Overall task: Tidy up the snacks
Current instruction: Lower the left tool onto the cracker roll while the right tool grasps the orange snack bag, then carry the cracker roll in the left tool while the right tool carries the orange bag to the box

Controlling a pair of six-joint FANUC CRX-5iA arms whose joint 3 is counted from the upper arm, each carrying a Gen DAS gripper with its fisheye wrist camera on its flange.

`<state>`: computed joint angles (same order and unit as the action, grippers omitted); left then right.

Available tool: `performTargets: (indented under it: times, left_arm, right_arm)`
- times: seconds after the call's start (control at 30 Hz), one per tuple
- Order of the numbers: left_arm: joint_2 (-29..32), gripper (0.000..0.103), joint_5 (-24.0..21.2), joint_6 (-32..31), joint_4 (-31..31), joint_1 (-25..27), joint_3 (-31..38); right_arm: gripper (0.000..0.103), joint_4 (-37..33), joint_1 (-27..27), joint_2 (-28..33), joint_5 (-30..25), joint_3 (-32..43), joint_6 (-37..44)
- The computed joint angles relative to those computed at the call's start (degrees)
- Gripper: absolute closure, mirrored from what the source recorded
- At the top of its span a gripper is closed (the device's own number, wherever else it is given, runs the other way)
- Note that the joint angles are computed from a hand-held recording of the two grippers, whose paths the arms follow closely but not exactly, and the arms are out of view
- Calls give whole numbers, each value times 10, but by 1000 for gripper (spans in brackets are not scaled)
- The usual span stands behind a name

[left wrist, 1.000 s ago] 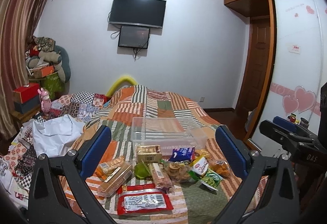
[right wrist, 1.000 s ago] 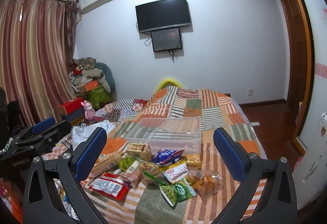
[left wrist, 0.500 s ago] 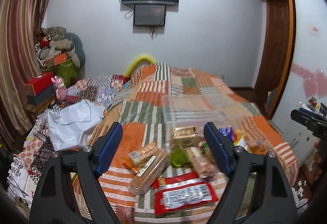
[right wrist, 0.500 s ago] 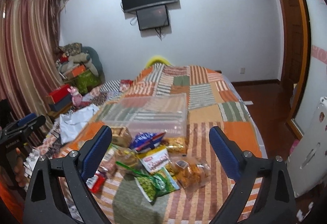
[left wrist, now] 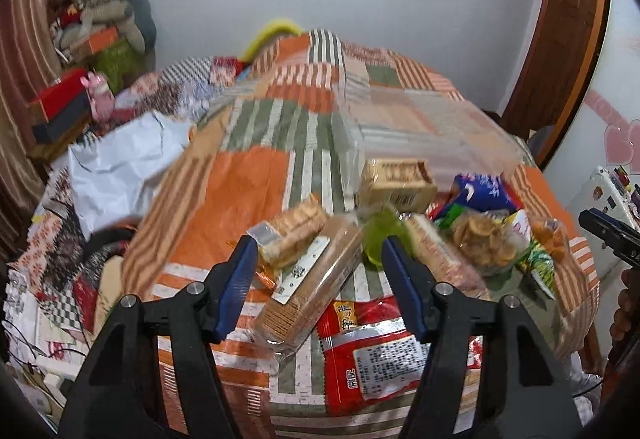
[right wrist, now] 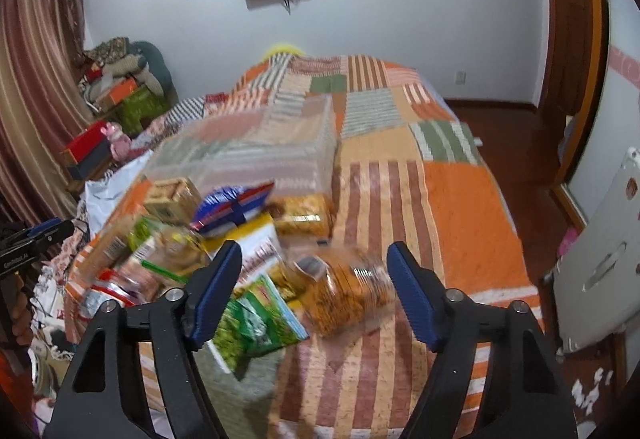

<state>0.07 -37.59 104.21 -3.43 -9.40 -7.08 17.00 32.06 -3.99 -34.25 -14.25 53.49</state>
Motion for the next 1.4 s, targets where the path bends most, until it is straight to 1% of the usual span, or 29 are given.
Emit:
performTargets:
  times: [0.23, 0.37, 0.43, 0.57, 0.6, 0.73, 0.83, 0.93, 1.0, 1.07, 1.1, 1.13, 1.2, 1.27, 1.4]
  left_arm:
    - [39, 39, -21, -36, 48, 12, 6]
    - [56, 39, -32, -49, 61, 18, 10]
    - [65, 39, -37, -49, 58, 17, 16]
    - [78, 39, -44, -53, 67, 20, 22]
    - [81, 39, -44, -54, 69, 21, 22]
    - [91, 39, -46, -65, 80, 24, 26]
    - [98, 39, -55, -50, 54, 19, 38]
    - [99, 40, -53, -45, 45, 16, 40]
    - [99, 47, -52, -38, 30, 12, 43]
    - [97, 54, -50, -44, 29, 10, 41]
    - [96, 56, -50, -46, 24, 8, 42]
    - [94, 58, -50, -45, 19, 6, 42]
    - [93, 63, -52, -39, 1, -1, 46]
    - [89, 66, -51, -39, -5, -4, 46]
    - [81, 67, -41, -52, 15, 0, 37]
  right_arm:
    - [38, -59, -15, 19, -33, 24, 35]
    - [38, -62, -18, 29, -47, 32, 37]
    - [37, -58, -18, 34, -49, 34, 33]
    - [34, -73, -24, 37, -49, 40, 56]
    - [31, -75, -25, 39, -48, 42, 61]
    - [30, -131, -39, 56, -69, 72, 108]
    - [30, -139, -40, 64, -77, 79, 121]
    - [29, -133, -37, 65, -74, 76, 120]
    - [30, -136, -37, 65, -72, 76, 121]
    - [30, -144, -40, 64, -69, 77, 126]
    - [32, -147, -41, 63, -67, 76, 128]
    - [37, -149, -41, 61, -66, 76, 129]
    - [43, -154, -42, 59, -63, 76, 134]
    - [44, -142, -38, 57, -59, 71, 126]
    - [45, -123, -33, 49, -47, 58, 110]
